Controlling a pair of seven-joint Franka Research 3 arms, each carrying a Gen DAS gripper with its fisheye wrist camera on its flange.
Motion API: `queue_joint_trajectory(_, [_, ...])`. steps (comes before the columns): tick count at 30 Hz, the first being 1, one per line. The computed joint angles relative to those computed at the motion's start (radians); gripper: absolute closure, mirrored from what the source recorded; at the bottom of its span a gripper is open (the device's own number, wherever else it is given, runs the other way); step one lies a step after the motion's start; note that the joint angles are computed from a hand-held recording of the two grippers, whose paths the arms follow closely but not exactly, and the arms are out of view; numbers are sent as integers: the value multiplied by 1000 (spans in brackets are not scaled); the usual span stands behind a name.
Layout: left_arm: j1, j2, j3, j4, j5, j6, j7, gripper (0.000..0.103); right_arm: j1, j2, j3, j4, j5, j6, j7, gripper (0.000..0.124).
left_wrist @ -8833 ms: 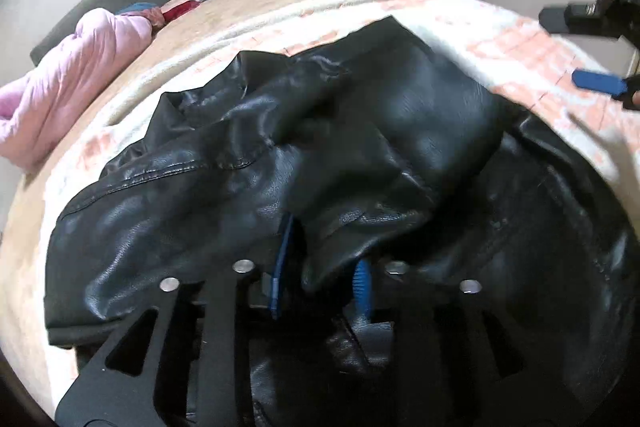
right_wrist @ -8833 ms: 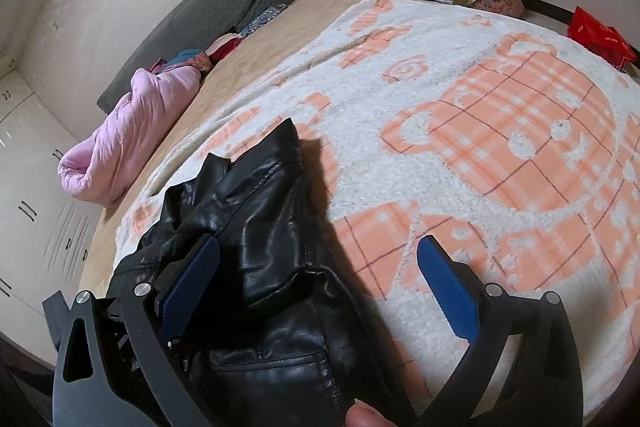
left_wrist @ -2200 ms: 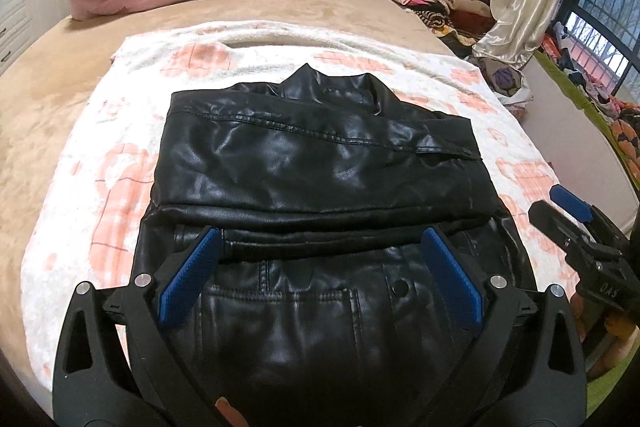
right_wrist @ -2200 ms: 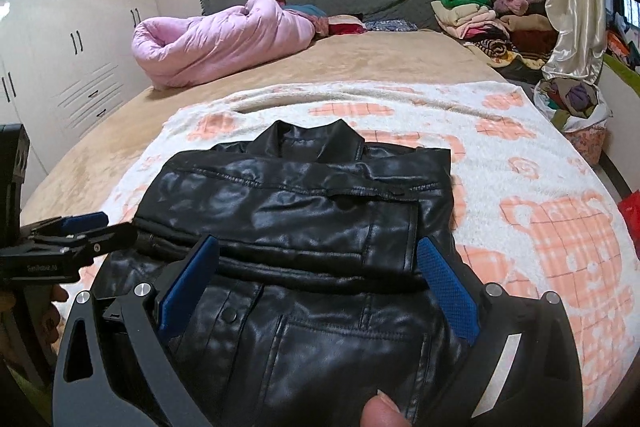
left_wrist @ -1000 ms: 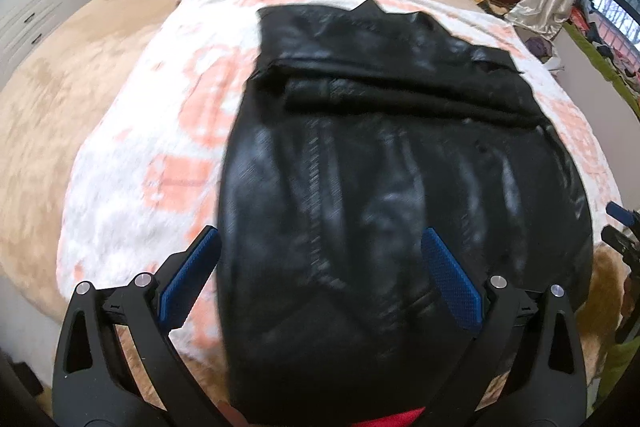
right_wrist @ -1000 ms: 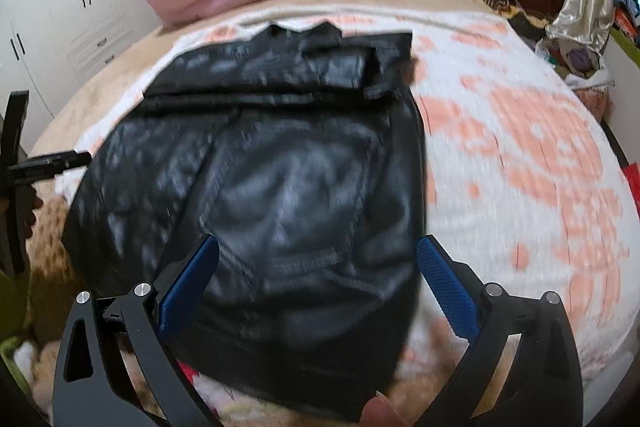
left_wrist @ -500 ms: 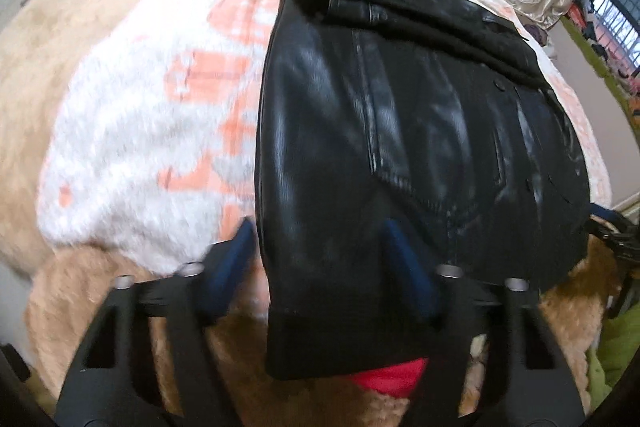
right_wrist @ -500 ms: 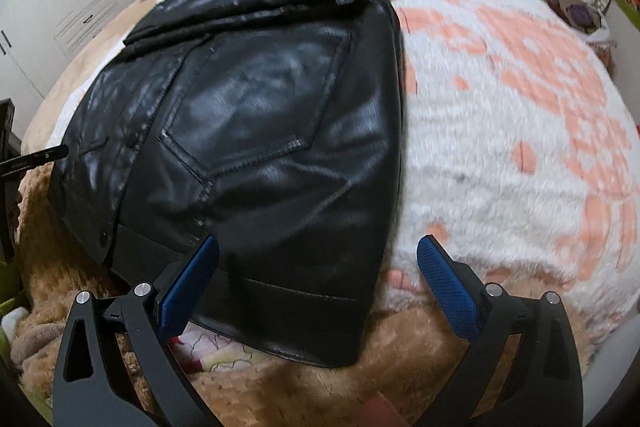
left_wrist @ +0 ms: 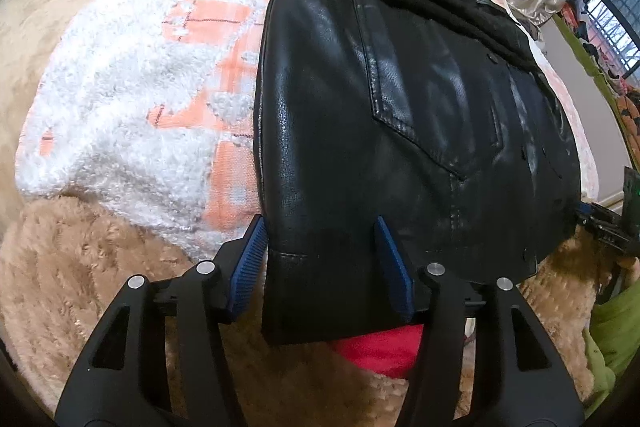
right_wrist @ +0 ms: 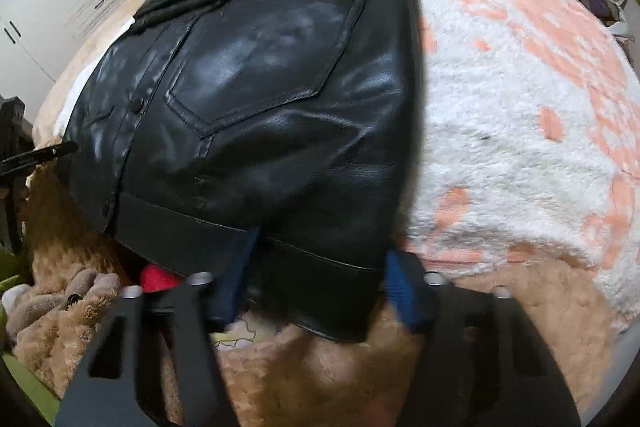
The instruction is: Fold large clothes
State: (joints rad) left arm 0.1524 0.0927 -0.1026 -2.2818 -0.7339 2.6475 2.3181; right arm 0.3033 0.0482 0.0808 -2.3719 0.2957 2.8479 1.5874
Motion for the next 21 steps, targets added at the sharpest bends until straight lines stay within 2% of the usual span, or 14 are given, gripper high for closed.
queue_joint_trajectory(1, [3, 2, 1, 3, -8, -5, 4, 56, 8, -12, -13, -12, 40, 15, -24, 96])
queue_joint_trajectory(2, [4, 5, 1, 7, -12, -10, 5, 58, -11, -23, 10, -20, 149, 34, -99, 108])
queue_joint_trajectory(3, [5, 8, 1, 10, -15, -11, 4, 60, -13, -36, 14, -25, 251, 41, -172, 111])
queue_joint_trajectory(5, [7, 7, 1, 9, -11, -7, 3, 66, -6, -59, 15, -29, 404, 54, -306, 113])
queue_joint_trajectory(7, [15, 6, 4, 11, -24, -19, 9, 72, 7, -77, 10, -31, 496, 63, -397, 114])
queue_joint_trajectory(8, [20, 2, 6, 10, -38, -27, 18, 79, 15, -87, 5, -30, 557, 65, -456, 115])
queue_joint_trajectory(11, [25, -20, 12, 5, -64, -35, 44, 92, 39, -122, -25, -14, 885, 43, -741, 115])
queue_joint_trajectory(13, [28, -44, 18, 3, -118, -55, 91, 95, 42, -122, -31, 13, 1017, 31, -845, 115])
queue_joint_trajectory(16, [26, -74, 37, 14, -226, -102, 192, 97, 36, -123, -30, 52, 1162, 21, -975, 115])
queue_joint_trajectory(21, [24, -81, 68, 73, -322, -183, 241, 97, 20, -108, -23, 116, 1248, 12, -1090, 115])
